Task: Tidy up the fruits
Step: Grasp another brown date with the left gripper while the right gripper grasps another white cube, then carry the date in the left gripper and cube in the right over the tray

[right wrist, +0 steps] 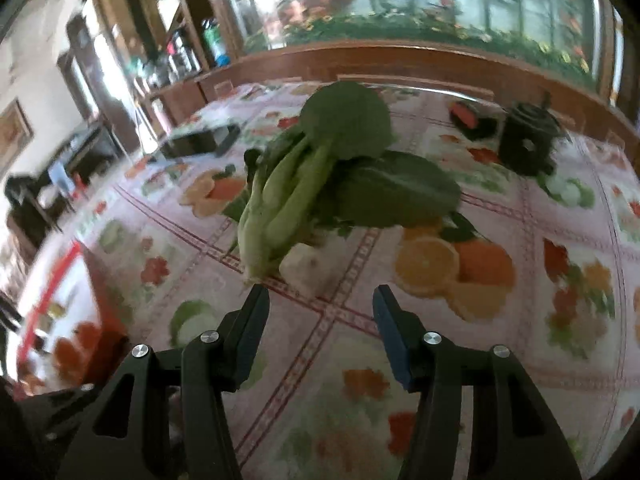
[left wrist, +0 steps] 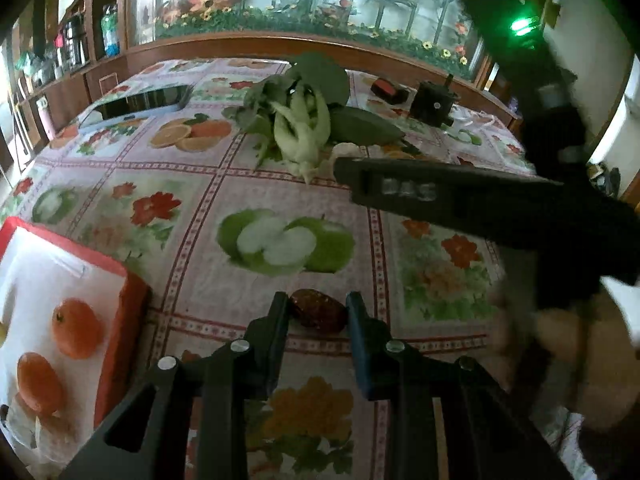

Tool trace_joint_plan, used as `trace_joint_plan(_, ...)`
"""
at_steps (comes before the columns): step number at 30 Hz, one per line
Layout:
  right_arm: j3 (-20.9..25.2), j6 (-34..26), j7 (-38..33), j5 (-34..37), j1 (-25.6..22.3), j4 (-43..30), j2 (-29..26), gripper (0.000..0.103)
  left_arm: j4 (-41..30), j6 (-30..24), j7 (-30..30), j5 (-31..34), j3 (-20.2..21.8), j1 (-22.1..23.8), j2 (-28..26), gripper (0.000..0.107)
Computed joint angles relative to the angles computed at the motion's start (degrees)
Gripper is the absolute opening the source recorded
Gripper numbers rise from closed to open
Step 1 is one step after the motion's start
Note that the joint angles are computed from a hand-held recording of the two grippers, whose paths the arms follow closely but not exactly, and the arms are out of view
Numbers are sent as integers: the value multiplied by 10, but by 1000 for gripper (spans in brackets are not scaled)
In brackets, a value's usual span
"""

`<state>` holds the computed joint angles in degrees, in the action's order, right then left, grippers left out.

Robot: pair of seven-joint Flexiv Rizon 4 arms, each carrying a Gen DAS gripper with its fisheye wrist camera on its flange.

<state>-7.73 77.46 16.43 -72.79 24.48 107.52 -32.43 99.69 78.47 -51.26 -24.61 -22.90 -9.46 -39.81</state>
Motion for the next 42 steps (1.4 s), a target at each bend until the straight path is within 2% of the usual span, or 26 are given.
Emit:
trace_joint_plan(3,-9,17,-4,-16,-1,-15,-17,52,3,-6,7,-7,-12,11,0,32)
trace_joint_plan(4,-12,17,-5,-25,2,-18,-19,49,4,-6,10,-10,-15,14,0,32)
trace_joint_plan(5,-8,12,-22,-20,1,-21,-21,34,4,-7,11,-13,-18,17,-1,32)
trace_joint_plan(6,0,1,-45,-4,0,-23,-23,31,4,-9,12,-17,-20,19,-1,32)
trace_joint_plan(11,-5,-7,-15,-20,8,2,-1,30,15,-6,16,-34,-30,29,3,32)
trace_joint_plan(15,6,-9,68,-76,-1,51,41,31,47,2,24,-49,-47,49,20,32)
trace_joint_plan(18,32,-19,126,-102,-13,90,71,31,74,6,33,-61,-59,63,36,32)
trace_joint_plan(22,75,-49,177,-114,-21,129,102,31,127,10,61,-90,-95,97,65,32)
trace_joint_plan(27,128,-117,185,-74,0,158,129,31,198,13,124,-143,-155,149,103,32)
trace_joint_plan(31,145,-148,201,-38,27,164,136,31,234,-5,175,-205,-188,180,134,32)
trace_joint_plan(35,154,-168,233,-16,49,168,139,31,257,-26,221,-254,-189,188,165,32)
trace_joint_plan(42,164,-215,204,48,90,147,129,31,272,-60,274,-313,-154,169,205,32)
